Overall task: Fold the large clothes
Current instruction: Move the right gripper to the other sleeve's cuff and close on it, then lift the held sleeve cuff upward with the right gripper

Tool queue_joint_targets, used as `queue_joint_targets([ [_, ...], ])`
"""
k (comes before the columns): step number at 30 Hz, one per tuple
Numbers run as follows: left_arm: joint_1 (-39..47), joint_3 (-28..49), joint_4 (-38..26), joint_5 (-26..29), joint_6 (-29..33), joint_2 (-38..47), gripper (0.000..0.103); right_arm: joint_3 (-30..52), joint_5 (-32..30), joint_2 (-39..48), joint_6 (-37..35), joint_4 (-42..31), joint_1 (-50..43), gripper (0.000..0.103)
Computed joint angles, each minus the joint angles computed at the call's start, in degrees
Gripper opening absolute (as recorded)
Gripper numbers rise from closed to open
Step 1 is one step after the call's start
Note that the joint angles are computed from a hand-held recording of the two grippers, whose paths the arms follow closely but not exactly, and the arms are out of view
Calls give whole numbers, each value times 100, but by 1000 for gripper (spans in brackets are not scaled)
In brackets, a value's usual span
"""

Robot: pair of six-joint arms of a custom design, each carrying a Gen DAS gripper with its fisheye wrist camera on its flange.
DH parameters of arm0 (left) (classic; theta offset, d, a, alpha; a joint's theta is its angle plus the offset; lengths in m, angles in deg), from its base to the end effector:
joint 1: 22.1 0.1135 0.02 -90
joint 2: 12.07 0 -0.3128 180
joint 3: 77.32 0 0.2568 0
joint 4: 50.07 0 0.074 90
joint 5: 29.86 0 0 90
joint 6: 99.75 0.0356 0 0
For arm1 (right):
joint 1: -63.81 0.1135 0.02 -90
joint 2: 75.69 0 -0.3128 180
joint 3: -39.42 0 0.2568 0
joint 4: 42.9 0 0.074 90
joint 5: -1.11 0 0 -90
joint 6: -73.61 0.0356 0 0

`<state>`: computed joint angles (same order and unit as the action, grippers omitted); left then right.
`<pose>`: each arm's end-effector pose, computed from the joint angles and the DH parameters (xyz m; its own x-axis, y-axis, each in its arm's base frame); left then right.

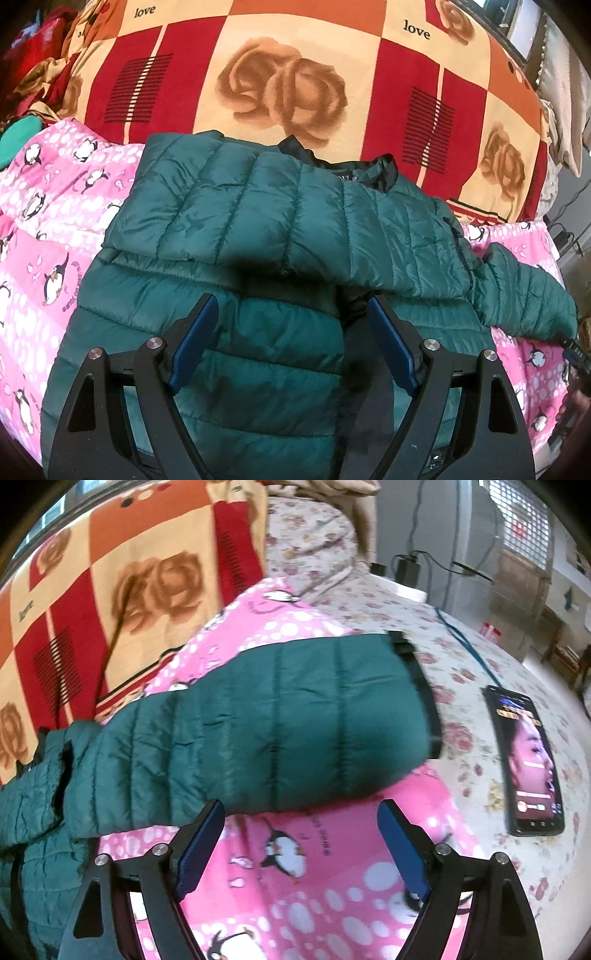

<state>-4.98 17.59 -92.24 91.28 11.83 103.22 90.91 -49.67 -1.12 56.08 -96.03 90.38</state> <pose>0.4283 0.1127 0.2142 -0.7975 0.0837 -0.5974 0.2895 0.9220 -0.2572 0.1865 0.0681 0.2157 -0.4635 0.5942 -0.6574 0.7645 0.6432 0.0423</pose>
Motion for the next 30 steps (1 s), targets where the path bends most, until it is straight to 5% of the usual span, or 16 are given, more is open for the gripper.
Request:
queue_joint_targets([
  [14,-29,74,-10,-89,34,235,83,-58,161,-93,104,36,-598,83],
  [24,-54,35,85,-140,74,335,83,-513,-157,-366,-634,1294,-1536,82],
  [26,-61,27,96,-140,91,329,83,-488,45,-322,-619,1289,-1409,67],
  [30,-37,60,79,-95,75,350,83,-399,293,-255,-720,1217,-1240,52],
])
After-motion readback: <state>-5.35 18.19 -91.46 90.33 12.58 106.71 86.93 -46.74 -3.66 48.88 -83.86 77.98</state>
